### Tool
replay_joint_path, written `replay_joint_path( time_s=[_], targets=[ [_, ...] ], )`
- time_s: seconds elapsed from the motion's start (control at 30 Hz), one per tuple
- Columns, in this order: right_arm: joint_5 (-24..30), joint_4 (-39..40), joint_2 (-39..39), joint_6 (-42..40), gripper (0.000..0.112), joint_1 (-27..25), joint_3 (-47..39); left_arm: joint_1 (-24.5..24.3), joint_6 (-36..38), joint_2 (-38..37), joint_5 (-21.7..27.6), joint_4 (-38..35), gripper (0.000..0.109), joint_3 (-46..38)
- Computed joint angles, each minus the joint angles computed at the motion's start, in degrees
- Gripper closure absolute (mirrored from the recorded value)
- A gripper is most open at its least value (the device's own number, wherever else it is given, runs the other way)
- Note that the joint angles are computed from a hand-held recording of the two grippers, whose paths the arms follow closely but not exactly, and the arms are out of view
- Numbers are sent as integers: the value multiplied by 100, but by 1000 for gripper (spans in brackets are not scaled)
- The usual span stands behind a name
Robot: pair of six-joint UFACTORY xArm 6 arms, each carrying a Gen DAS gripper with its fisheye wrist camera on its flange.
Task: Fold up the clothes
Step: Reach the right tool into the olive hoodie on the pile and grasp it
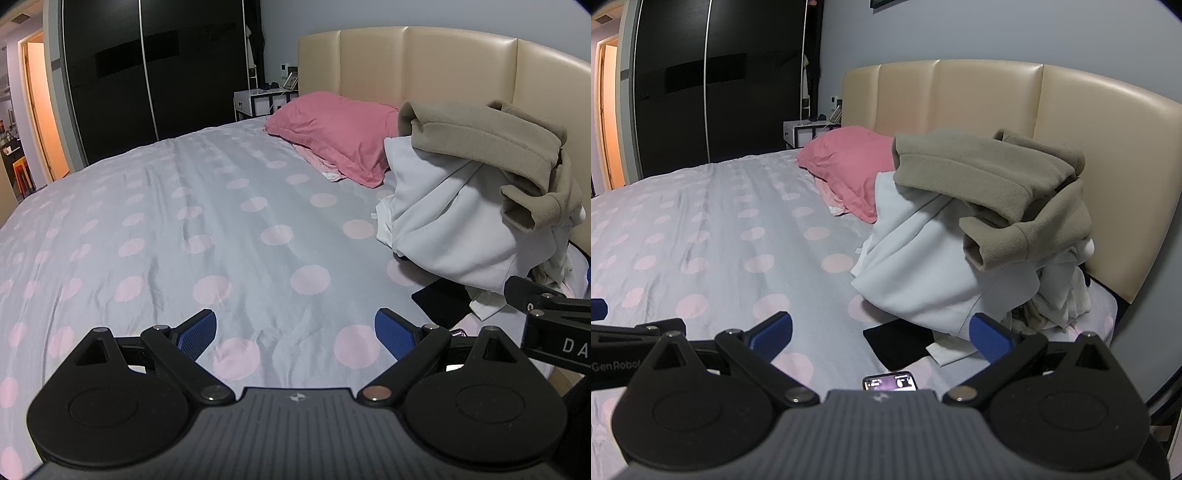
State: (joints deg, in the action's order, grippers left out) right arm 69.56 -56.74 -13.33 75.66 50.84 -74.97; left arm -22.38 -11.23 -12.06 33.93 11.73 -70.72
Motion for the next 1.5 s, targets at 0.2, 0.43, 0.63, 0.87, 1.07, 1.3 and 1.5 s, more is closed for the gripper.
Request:
replay_joint_path(
  time_s=[0.2,0.43,0.63,0.87,1.07,1.3,1.5],
  targets=[
    [-324,-71,-149,4,10,-320,112,-18,-11,221,124,43,14,-308],
    [-799,2,-125,-545,10,-884,-7,-39,34,635,287,127,14,-833],
    [-1097,164,42,-1076,10,-1396,-246,-90,114,1160,404,106,14,-1453],
    [-1617,254,236,-1724,10,-2168,-498,-134,172,1857,585,43,14,-2243],
    [-2028,328,730,-2519,10,-3110,-990,-104,207,2375,796,296,14,-2780],
    [-2198,714,1608,-2701,10,-4011,-1791,20,287,2685,1053,497,14,-3048],
    [-2417,2284,2061,-3195,10,-4732,-2379,111,265,2855,1221,645,14,-3199]
  ],
)
